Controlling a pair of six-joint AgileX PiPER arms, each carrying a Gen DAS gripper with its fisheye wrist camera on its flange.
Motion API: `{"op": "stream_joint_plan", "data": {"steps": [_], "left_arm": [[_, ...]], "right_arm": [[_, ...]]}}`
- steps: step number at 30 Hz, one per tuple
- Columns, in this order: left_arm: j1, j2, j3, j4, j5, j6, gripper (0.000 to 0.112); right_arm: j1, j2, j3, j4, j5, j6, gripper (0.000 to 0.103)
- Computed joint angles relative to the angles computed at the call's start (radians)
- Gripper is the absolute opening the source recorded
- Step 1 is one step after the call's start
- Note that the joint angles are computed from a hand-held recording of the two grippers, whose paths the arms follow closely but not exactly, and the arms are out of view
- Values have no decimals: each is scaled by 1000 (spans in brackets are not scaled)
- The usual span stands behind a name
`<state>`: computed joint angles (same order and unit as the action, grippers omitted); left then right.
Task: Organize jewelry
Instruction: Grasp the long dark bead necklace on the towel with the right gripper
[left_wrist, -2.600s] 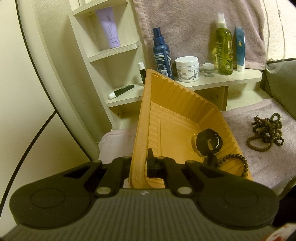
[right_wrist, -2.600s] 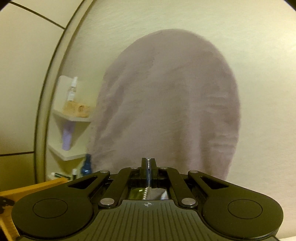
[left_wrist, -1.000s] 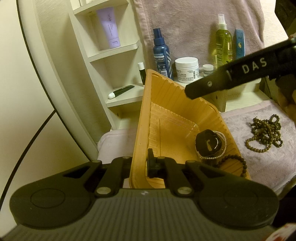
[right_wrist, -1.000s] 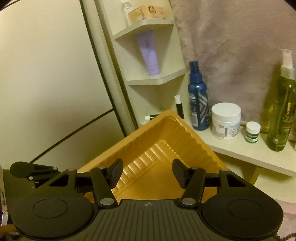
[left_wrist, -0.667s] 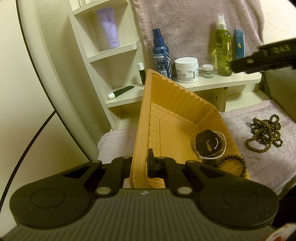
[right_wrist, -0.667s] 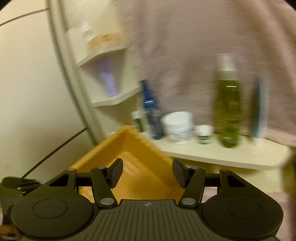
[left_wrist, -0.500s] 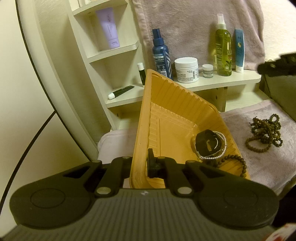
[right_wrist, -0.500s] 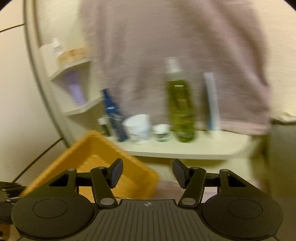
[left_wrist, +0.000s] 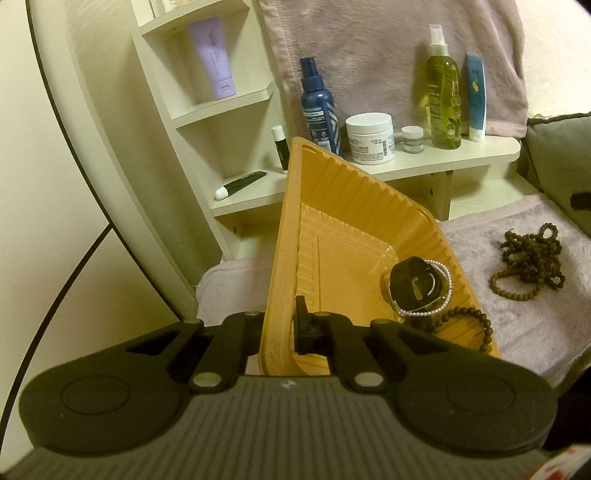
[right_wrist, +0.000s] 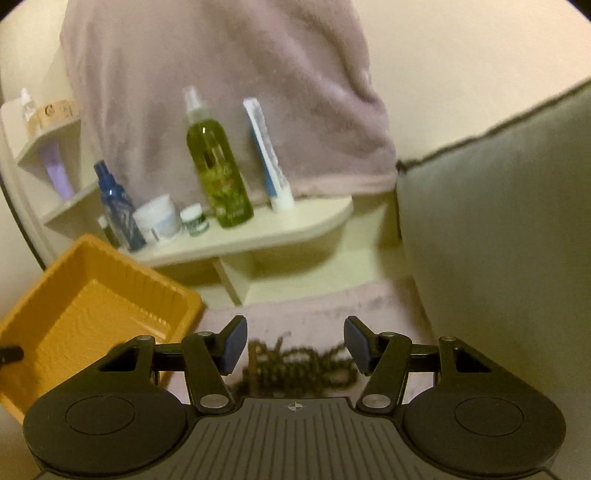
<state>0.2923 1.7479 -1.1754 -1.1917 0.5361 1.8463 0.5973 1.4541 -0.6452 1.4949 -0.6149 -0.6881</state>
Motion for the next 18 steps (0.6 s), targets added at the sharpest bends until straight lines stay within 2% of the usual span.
{"op": "stream_joint_plan", "data": {"steps": [4,5,7,13,18], "left_arm": [[-2,1,-2,3,-2,-3,5],[-2,1,-3,5,-2,-5,5],[-3,0,-1,4,-3,-1,5],[-2,0,0,2,-3,1,5],[-3,0,0,3,-3,0,5]], "right_arm": [[20,42,-17,-11,17,-8,58],[26,56,-23,-22,21,-6,55],[26,91,-49,-19,41,-37,42],[4,178,-104,-35,101,-73,26],[-15,238,-150,11,122,-143,22]]}}
